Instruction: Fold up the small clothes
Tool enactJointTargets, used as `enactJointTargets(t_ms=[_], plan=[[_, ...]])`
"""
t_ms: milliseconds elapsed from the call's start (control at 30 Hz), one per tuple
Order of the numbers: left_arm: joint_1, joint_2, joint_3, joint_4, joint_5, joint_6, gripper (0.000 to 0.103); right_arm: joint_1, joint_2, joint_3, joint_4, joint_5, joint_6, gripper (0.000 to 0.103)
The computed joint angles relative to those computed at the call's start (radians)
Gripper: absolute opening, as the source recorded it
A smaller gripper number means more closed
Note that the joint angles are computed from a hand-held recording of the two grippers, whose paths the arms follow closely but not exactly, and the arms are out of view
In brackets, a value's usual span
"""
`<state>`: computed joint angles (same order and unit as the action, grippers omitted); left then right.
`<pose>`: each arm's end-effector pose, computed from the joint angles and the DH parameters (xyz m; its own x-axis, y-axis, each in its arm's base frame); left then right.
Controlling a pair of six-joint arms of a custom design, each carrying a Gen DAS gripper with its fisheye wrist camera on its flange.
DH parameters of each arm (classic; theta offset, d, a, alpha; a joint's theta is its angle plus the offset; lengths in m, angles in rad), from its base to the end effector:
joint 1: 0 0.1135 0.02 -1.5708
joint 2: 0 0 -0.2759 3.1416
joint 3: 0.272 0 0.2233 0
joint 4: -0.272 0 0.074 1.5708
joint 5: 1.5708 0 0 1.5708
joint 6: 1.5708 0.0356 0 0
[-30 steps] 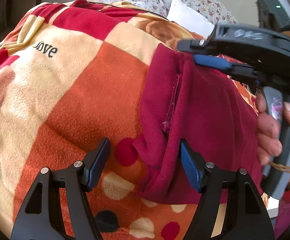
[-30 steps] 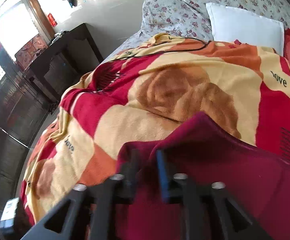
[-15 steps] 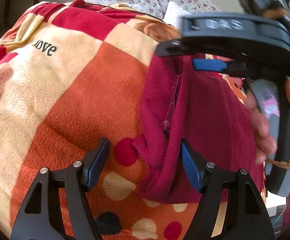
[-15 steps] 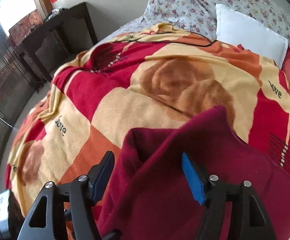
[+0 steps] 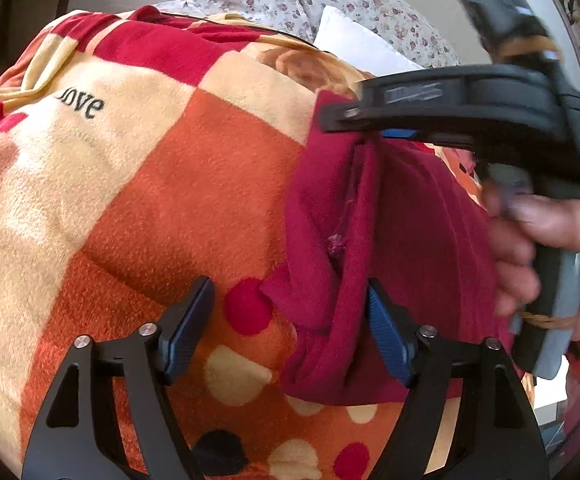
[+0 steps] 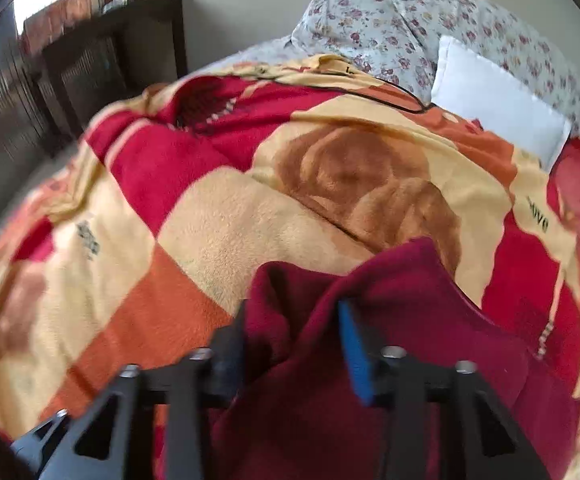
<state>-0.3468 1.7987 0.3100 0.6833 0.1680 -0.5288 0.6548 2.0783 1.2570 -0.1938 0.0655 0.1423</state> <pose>0.2193 -0.0856 0.0941 -0.8096 -0.2363 -0.5374 0.0413 0.8902 -0.4536 0.3205 0.2432 0.1450 -0.7493 -0.3969 -0.5301 -0.4789 0.8777 0.0198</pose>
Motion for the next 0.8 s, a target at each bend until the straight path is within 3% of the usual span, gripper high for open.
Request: enactJointTargets(t_ms=[100, 300, 400, 467, 500, 667, 800], plan=[[-0.017, -0.003, 0.026, -0.027, -0.021, 0.006, 0.078, -0.048, -0.062, -0.059, 0.037, -0.094, 0.016, 0.019], [-0.018, 0.022, 0.07, -0.038, 0.008, -0.002, 0.078, -0.087, -0.105, -0.11, 0.059, -0.178, 0.025, 0.018], [-0.009, 0.042, 0.08, -0.029, 0.046, -0.019, 0.065, -0.083, -0.074, -0.069, 0.025, -0.171, 0.028, 0.02], [-0.017, 0.039, 0.077, -0.026, 0.036, -0.022, 0.061, -0.073, -0.054, -0.035, -0.009, -0.145, 0.031, 0.041], [-0.021, 0.038, 0.077, -0.027, 0.032, -0.022, 0.06, -0.058, -0.038, -0.009, -0.032, -0.104, 0.037, 0.058], [-0.023, 0.041, 0.062, -0.004, 0.036, -0.025, 0.059, -0.017, 0.033, 0.077, -0.102, 0.001, 0.024, 0.064], [-0.04, 0.031, 0.05, -0.004, 0.015, -0.038, 0.059, 0.002, 0.089, 0.121, -0.13, 0.062, 0.03, 0.076]])
